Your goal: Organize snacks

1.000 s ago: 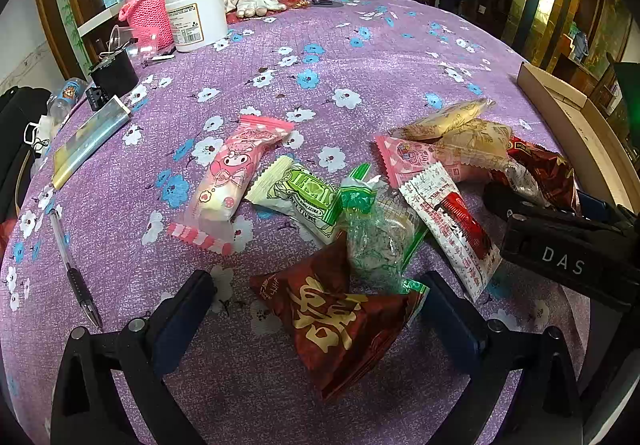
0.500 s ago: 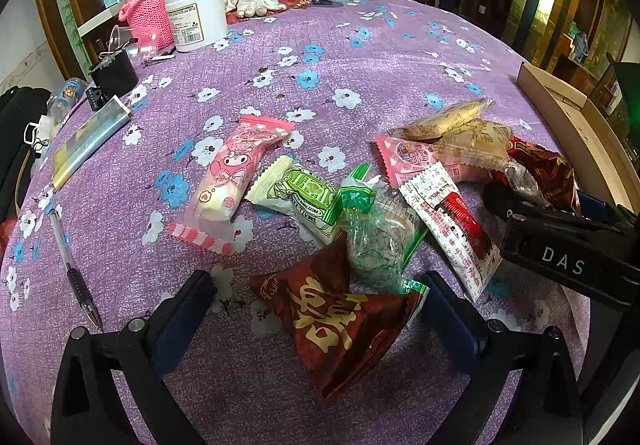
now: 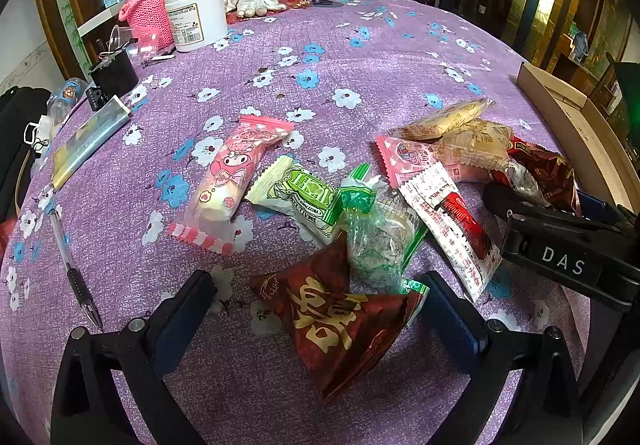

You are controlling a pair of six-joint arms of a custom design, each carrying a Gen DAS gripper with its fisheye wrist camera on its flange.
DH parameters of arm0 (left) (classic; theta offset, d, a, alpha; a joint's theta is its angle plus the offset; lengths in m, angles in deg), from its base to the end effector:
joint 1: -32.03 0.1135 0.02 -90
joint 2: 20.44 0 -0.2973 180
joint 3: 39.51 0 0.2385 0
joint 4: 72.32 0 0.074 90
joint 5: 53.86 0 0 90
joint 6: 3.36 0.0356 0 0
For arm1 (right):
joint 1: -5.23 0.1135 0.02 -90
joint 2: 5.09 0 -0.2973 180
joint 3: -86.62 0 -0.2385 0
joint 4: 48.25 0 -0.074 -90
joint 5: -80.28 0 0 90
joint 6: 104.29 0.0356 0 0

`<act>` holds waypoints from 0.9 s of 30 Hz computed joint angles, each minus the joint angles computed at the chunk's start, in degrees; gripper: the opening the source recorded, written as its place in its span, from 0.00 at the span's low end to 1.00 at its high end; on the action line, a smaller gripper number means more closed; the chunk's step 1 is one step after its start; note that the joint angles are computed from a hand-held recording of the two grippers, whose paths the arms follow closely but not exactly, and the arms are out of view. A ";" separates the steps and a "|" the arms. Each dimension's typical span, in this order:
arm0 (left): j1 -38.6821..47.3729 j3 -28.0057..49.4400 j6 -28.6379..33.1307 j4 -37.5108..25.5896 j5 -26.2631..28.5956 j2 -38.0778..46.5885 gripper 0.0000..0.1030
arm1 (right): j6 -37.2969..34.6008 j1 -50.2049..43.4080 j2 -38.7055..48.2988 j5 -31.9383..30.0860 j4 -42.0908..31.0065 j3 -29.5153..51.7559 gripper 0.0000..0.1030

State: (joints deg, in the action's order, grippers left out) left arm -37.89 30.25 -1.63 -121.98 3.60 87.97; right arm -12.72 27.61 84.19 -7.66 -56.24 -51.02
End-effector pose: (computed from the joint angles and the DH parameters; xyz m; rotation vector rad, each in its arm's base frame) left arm 0.1221 -0.2782 0.1427 -0.4218 2.5418 0.1049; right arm 0.2244 0.0910 0.1469 -0.4432 2.4935 0.1216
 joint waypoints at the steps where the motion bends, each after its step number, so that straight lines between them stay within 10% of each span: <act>1: 0.00 0.00 0.00 0.00 0.00 0.00 0.99 | 0.00 0.00 0.00 0.00 0.00 0.00 0.99; 18: 0.00 0.00 0.00 0.00 0.00 0.00 0.99 | -0.35 0.23 -0.42 -0.14 -1.41 0.60 0.99; 27: 0.51 -1.65 4.78 1.66 3.27 -2.24 0.99 | -14.41 -7.44 -8.05 -12.02 -22.35 7.82 0.98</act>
